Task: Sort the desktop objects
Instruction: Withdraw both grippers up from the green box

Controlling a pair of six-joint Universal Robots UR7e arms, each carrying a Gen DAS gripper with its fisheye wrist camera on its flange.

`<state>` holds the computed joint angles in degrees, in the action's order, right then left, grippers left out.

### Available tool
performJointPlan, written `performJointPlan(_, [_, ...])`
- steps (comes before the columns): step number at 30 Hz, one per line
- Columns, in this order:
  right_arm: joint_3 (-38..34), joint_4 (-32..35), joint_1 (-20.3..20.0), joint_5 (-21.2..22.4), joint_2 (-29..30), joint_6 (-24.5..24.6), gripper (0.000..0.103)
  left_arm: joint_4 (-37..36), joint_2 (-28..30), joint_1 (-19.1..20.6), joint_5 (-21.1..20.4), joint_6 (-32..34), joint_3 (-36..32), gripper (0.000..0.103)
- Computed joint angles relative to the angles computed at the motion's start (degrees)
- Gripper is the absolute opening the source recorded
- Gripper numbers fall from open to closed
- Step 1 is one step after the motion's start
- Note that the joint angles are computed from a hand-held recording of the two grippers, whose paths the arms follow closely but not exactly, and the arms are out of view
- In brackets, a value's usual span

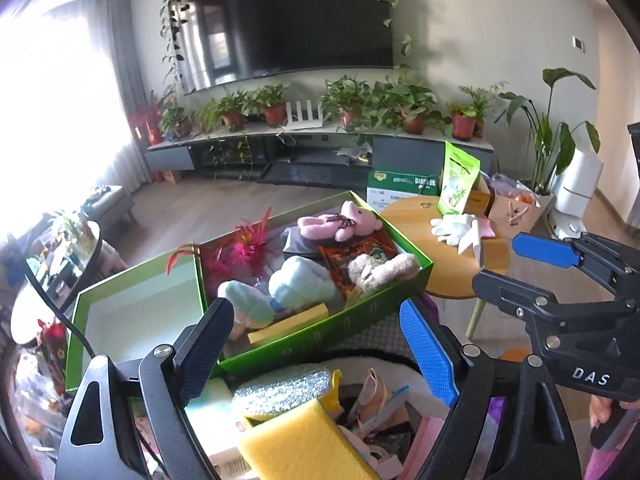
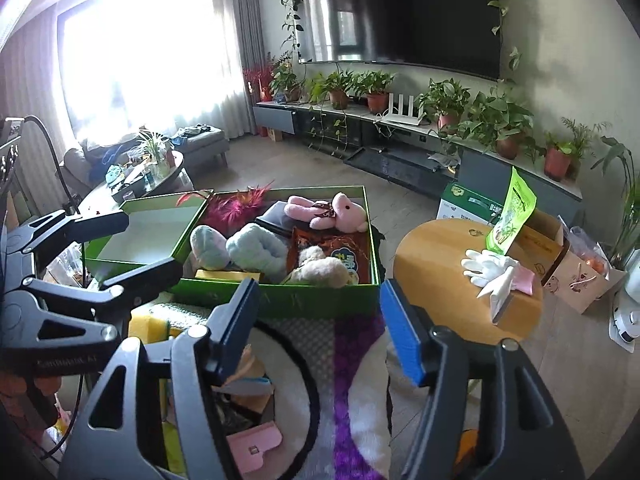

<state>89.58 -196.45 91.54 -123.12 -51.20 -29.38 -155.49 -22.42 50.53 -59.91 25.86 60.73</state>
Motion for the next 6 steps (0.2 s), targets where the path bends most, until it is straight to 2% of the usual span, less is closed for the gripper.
performJointPlan(6, [0.96,-0.54,0.94,-0.52,-0.28,-0.04,0.066,-1.23,-1.48,-0.12,-0.27,0.02,2.34,0.086])
